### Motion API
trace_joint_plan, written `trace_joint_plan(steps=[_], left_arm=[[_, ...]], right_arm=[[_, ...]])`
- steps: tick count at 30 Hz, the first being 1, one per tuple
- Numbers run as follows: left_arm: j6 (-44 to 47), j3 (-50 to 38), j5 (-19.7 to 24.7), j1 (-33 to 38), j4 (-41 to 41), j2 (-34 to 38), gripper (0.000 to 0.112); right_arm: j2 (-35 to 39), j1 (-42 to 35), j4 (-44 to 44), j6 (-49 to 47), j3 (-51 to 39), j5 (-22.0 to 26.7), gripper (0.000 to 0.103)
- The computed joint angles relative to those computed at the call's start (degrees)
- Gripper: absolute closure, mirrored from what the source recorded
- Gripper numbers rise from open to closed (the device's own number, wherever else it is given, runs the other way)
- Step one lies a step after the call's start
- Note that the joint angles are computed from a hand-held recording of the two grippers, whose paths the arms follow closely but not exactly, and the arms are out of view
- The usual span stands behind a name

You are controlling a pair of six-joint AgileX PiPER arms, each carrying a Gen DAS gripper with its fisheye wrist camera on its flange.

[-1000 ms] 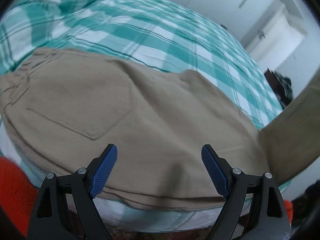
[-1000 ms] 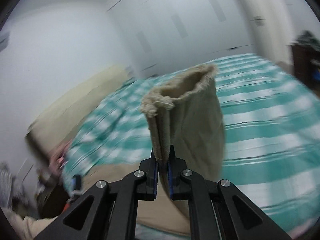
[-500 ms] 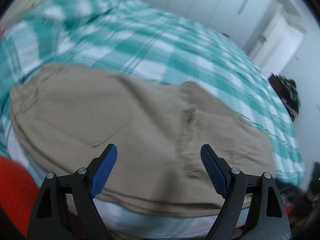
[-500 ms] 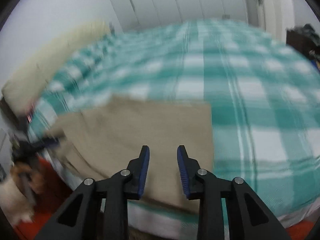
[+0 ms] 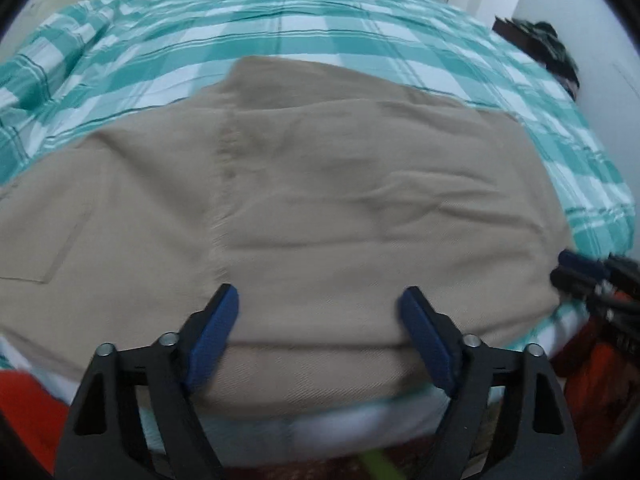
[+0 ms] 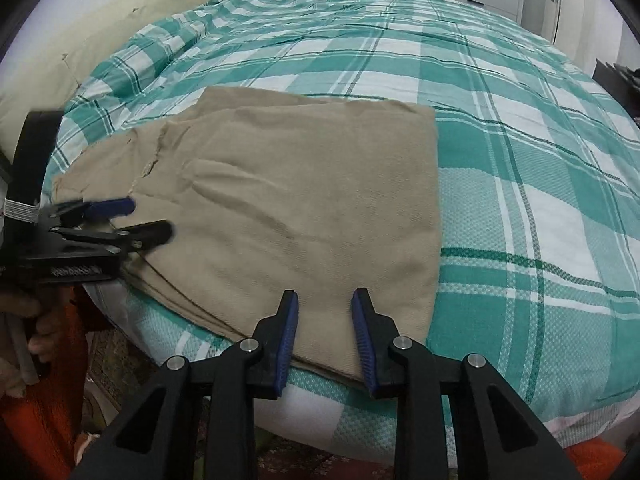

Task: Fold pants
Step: 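Release the hem and hold both tools above the folded trousers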

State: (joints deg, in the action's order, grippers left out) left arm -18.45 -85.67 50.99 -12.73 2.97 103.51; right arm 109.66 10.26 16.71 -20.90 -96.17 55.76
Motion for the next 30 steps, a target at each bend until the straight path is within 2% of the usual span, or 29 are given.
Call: trace_joint_plan(steps=[1,2,3,6,9,12,14,16,18,19,21,22,23,24,27,30], left_arm=[[-0.3,0.2,1.2,0.3,0.6,-0.9,0.038],[-2.7,-0.1,3.9,0.6,2.9,-1.5,0.028],[-4.8,1.6,4.6,1.6,3.0,-3.1,0.025],[-1.4,9.0,1.1,7.3,-5.4,-9.3,0.028],[2.4,12.6,-1.4,13.4,-13.9,-14.4,0.028],[5.0,14.4,-4.2,17.8,-17.3,-17.8,0.028],[7.7,15.6,-5.6,20.3,-19.7,-19.2,0.028],[8.4,16.3,-6.1,22.3,-20.8,-19.2,0.027],[10.0,15.7,-5.3,23.5,-22.4,-16.7,0.026],[9.7,14.7,-4.8,22.6,-22.1,-14.5,0.026],[9.5,14.8,-3.8,21.4,-19.8,-13.1,0.026],[9.0,14.5,-3.4,20.6,-18.6,-13.0,0.026],[9.0,14.8,-3.2,20.4,-18.2,-13.7,0.026],[9.8,15.2,-3.2,21.2,-19.7,-14.7,0.026],[12.7,17.0,-3.3,27.2,-25.4,-18.4,0.026],[16.0,17.2,-3.3,35.8,-30.8,-20.0,0.026]], right_arm=[[-0.3,0.1,-0.1,-0.4,0.5,-0.4,0.074],[-0.5,0.1,-0.2,-0.5,0.7,-0.4,0.074],[-0.5,0.0,-0.1,-0.5,0.7,-0.3,0.074],[0.5,-0.6,0.8,-0.1,-0.6,0.9,0.074],[0.8,-1.1,1.7,0.0,-1.1,1.5,0.074],[0.5,-0.9,1.1,0.8,-1.3,1.6,0.074],[-2.4,-1.2,2.2,1.7,0.8,-1.3,0.075],[-5.7,-1.8,6.4,-1.9,4.0,-5.1,0.075],[-8.2,-1.5,9.1,-5.7,6.5,-8.4,0.074],[-8.3,-1.3,9.7,-6.7,6.9,-8.8,0.07],[-5.8,-0.8,7.9,-4.8,5.3,-6.5,0.069],[-3.5,-0.7,6.3,-2.4,3.6,-3.9,0.068],[-1.2,-1.0,6.0,-0.5,2.1,-1.0,0.068],[-0.4,-1.9,7.7,-0.5,2.1,-0.5,0.068],[1.0,-3.1,9.5,0.6,-0.9,2.7,0.068],[1.1,-3.5,10.5,0.6,-0.4,2.4,0.068]])
